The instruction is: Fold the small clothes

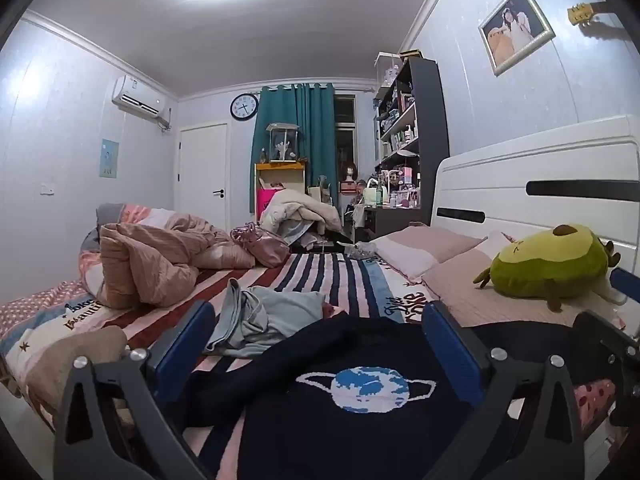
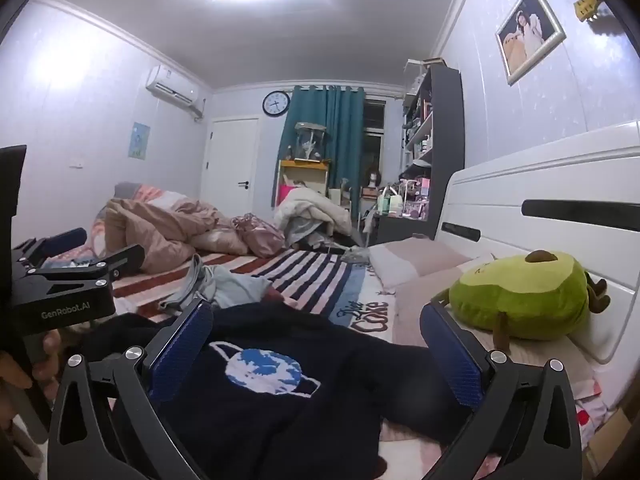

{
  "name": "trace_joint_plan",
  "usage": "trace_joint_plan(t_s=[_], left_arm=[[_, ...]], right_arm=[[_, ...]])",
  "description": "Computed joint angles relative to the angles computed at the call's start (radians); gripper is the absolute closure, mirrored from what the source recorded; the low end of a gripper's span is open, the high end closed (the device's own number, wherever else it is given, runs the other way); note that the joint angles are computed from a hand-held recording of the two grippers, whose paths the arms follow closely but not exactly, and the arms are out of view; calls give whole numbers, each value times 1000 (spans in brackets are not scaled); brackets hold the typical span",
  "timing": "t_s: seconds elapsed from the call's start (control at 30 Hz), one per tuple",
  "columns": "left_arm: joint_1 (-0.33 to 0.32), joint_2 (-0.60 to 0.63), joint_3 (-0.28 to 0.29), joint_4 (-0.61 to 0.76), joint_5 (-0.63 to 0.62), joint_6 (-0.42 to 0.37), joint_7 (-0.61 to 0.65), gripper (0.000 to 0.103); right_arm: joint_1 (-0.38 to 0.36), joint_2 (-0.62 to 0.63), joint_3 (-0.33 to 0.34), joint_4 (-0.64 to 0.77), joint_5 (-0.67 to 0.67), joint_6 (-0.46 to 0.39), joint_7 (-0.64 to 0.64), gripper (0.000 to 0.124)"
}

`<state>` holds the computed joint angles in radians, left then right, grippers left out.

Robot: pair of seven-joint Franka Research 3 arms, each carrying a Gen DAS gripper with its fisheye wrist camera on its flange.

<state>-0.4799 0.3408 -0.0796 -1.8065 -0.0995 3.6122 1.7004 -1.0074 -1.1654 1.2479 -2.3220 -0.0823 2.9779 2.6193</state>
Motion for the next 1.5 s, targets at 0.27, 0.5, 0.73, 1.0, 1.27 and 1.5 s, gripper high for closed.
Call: trace_joint_plan(t_s=[0.27,0.5,0.73,1.0,1.27,1.5], left_arm=[[3,-8,-14,-22,-14,4,2,1],[10,-36,-9,-50,-16,2,2,1],[4,-37,-7,-48,-19,-14,11,1],[8,-41,-9,-60,-5,-10,5,1],[7,-36,-10,-57,-5,-12,3,1],[7,-35,-10,-58,-2,-10,-1,1]], right_arm=[[16,12,-4,-4,3,-4,7,21],[28,11,-9,-13,-1,-2,15,21],[33,11,-5,-11,-4,-6,22,21],[47,-5,7,-21,2,-9,48,21],[48,-1,3,-25,-3,-5,51,21],[52,-1,1,-26,-5,-7,53,21]])
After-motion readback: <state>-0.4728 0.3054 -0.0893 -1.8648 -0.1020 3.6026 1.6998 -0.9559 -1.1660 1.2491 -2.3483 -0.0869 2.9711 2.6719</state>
